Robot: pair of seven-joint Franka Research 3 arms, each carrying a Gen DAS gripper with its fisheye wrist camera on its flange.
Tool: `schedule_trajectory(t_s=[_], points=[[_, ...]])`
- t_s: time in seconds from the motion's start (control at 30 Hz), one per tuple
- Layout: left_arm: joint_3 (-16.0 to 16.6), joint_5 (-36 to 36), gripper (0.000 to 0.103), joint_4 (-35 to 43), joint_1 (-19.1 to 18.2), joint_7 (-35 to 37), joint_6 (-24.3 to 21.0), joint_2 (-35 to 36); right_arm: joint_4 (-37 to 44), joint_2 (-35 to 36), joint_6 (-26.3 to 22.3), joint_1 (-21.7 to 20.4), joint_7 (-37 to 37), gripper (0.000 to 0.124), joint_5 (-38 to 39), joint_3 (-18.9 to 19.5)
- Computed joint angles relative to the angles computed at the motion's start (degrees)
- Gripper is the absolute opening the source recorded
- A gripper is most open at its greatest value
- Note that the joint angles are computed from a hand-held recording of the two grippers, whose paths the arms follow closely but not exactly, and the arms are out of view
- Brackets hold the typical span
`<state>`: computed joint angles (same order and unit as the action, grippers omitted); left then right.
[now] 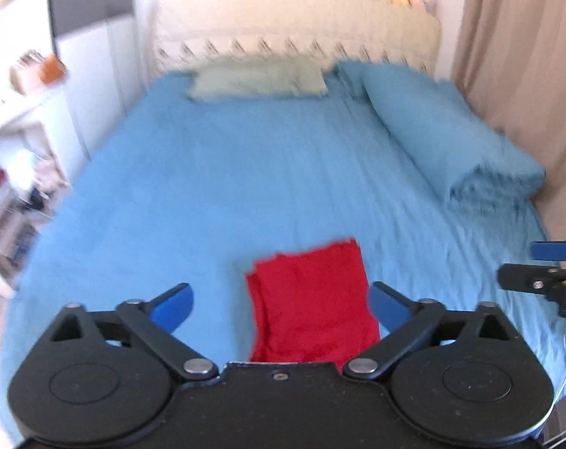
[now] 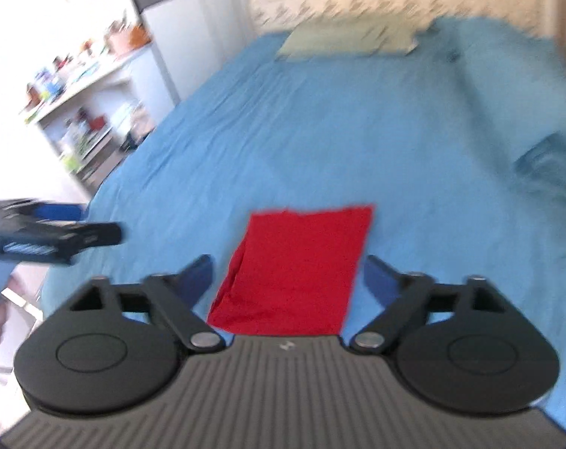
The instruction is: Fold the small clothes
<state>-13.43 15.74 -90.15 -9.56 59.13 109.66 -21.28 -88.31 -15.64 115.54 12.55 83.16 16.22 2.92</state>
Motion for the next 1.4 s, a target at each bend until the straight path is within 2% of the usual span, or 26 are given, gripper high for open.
schedule_trajectory(t_s=[0.07, 0.23, 0.4, 0.47, 0.8, 1.4], points=[[-2.08, 1.78, 0.103, 7.05, 0.58, -1.54, -6.64, 1.45, 4.88, -0.48, -2.91, -0.97, 4.23, 0.103, -5.1, 1.76], [-6.21, 5.63, 0.103, 19.54, 0.22, -5.53, -22.0, 5.4, 16.2, 0.46, -15.64, -1.44, 10.44, 0.103, -16.35, 5.57], [-7.02, 6.9, 0.103, 20.76, -2.05, -5.29, -27.29, 4.48, 19.87, -0.38, -26.07, -0.78, 16.92, 0.103, -20.31, 7.69], [-7.64, 7.89, 0.103, 20.95, -2.68, -3.83, -29.41, 4.58, 20.04, -0.71, -28.55, -0.47, 18.46, 0.103, -21.4, 8.37], [-6.08, 5.07, 0.103, 15.7, -3.54, -2.64, -29.15, -0.08, 20.21, -2.62, -34.35, 0.38, 22.93, 0.103, -25.19, 11.56], [-6.88, 4.63, 0.103, 15.49, -2.68, -2.57, -29.01, -1.14, 21.95, -2.26, -35.86, 0.96, 23.81, 0.103, -27.33, 12.37]])
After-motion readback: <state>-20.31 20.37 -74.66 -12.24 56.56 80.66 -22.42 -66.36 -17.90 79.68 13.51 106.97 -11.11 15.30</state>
